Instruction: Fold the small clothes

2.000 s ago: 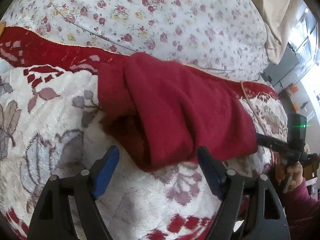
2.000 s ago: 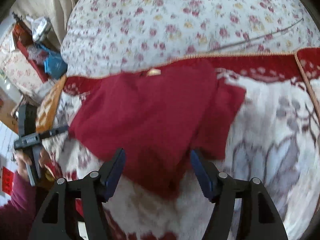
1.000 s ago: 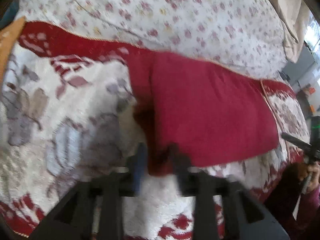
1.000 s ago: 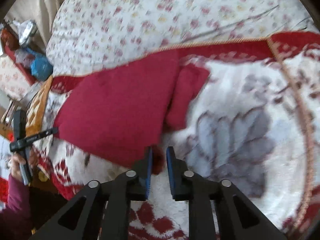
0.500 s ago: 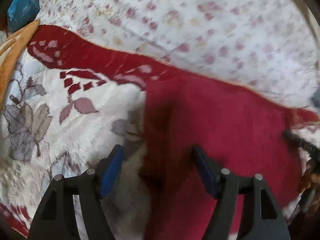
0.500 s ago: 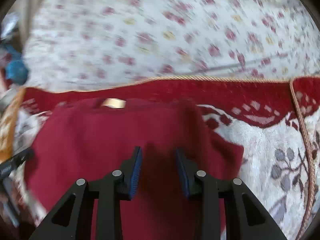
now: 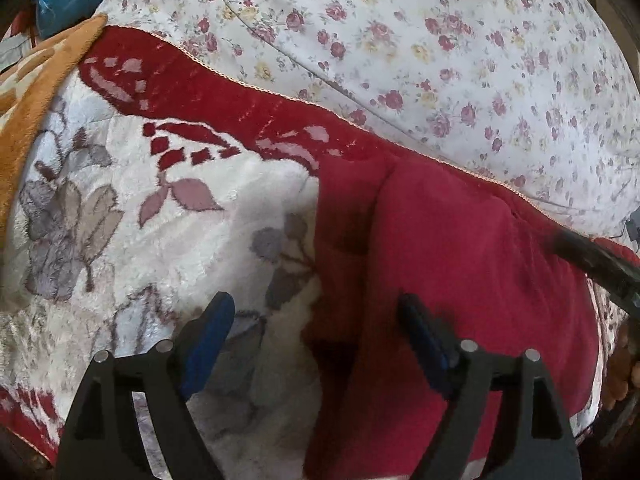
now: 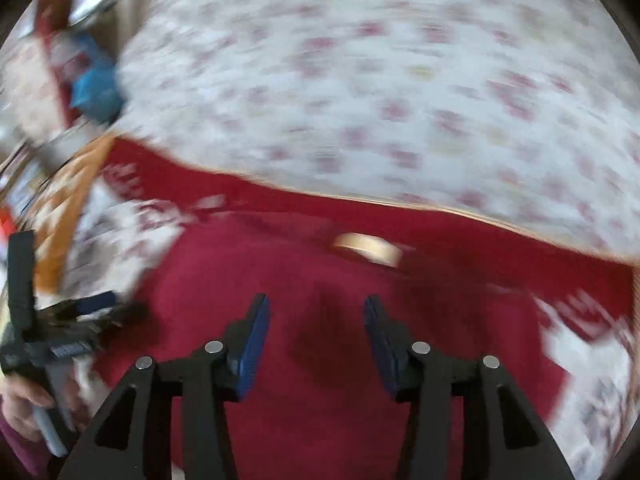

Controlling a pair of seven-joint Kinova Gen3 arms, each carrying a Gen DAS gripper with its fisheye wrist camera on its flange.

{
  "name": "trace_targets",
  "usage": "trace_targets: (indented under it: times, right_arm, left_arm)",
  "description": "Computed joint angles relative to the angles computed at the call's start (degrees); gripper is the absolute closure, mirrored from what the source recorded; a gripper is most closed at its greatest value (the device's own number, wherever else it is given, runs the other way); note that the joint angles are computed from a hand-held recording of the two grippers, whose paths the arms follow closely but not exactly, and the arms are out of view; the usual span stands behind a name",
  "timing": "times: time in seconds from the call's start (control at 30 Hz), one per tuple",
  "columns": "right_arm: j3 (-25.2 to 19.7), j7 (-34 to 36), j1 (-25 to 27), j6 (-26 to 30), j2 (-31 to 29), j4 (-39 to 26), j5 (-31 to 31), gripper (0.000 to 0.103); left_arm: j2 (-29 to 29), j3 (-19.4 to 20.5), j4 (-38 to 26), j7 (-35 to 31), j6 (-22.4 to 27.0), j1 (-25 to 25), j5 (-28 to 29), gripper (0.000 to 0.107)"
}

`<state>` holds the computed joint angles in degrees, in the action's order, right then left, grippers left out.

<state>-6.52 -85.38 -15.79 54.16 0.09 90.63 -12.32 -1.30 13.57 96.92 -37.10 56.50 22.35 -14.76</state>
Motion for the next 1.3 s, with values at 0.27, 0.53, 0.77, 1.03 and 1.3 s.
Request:
trace_targets:
  times: [0.27,0.53,0.77,1.03,1.3]
  right_arm:
    - [-0.6,-13.1,-13.9,-1.8,14.7,-8.3,15.7,0.062]
    - [-2.5,-12.1,-8.7,-0.8,15.1,-10.9,8.5,0.062]
    - [-3.1,-11.2,-10.8,1.9,17.0,-12.7,7.4,0.042]
    - [-2.8,-11.9,-12.7,6.9,20.3,-18.9,7.4,0.015]
    - [-0.3,-16.6,-20.5,11.1,24.3,-23.1,18.2,0.006]
  left_arm:
    - [-1.3,-0.9,2.0,-4.0,-1.2,-1.6,3.7,0.024]
    - [-1.8,-0.8,2.3,-4.8,-1.4,-2.4,4.8,0.024]
    - [-2.1,-0.4,2.9,-4.1,-1.7,-2.6,4.7,0.022]
    - [-2.7,-0.7,4.1,-5.1,-2.5,-3.3,6.2,0.016]
    - [-2.7,-1.1,4.4,-5.7,-2.9,-3.9,7.8,0.01]
